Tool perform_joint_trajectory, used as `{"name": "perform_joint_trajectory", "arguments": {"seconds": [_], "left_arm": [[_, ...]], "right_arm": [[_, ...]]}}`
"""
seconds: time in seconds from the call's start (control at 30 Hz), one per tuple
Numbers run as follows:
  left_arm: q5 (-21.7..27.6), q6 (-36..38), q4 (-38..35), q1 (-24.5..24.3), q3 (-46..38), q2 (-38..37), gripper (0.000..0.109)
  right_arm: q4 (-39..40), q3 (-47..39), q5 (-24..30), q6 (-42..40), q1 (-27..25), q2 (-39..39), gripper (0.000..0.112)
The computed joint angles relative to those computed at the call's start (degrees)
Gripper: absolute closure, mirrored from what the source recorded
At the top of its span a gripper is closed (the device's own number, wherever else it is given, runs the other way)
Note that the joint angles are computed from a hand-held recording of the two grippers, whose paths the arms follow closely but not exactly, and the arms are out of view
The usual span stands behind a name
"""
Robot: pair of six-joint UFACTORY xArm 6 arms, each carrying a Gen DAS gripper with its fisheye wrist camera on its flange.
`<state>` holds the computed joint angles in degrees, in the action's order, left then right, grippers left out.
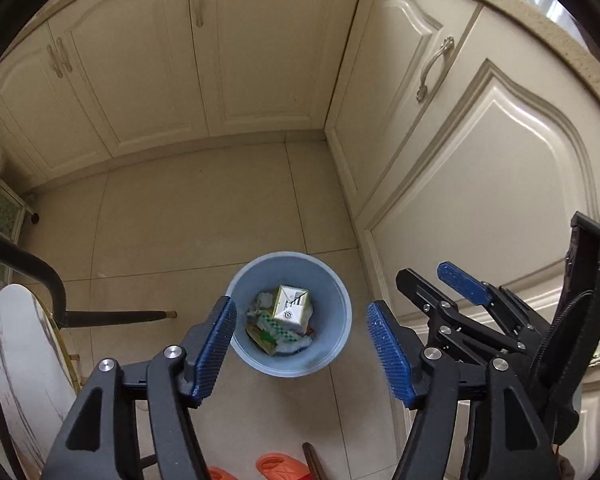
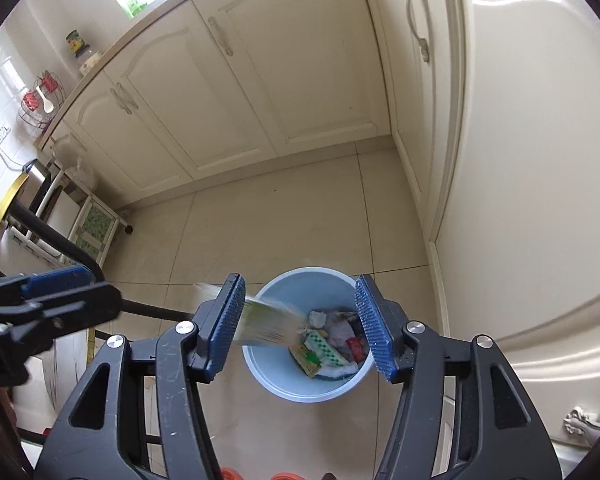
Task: Collect trash
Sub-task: 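Move both open grippers back over the table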
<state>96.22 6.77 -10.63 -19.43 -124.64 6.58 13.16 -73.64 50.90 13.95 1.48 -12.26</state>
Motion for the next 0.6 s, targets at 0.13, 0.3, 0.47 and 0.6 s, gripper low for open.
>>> {"name": "perform_joint_trajectory", "arguments": {"seconds": [0.13, 0.3, 0.47, 0.6], "left_arm": [[-0.64, -0.39, 2.25, -0.48, -0.87, -1.79, 0.040], [-1.55, 0.13, 2.21, 2.07, -0.43, -7.51, 0.029], [-2.49, 1.97, -0.06, 8.61, -0.88, -13.44, 0.015], [-4.28, 4.31, -2.26, 16.98, 1.62, -19.20, 0.010]], "right_arm": [[0.24, -0.78, 0.37, 0.34, 0.79, -0.55, 0.056], [-0.39, -3.96, 1.85, 1.05, 3.33, -1.90, 0.056], [-3.05, -9.10, 1.96, 1.91, 7.76, -3.60, 0.045], [-6.09, -15.51, 1.93, 2.82, 12.44, -3.25, 0.034]]}}
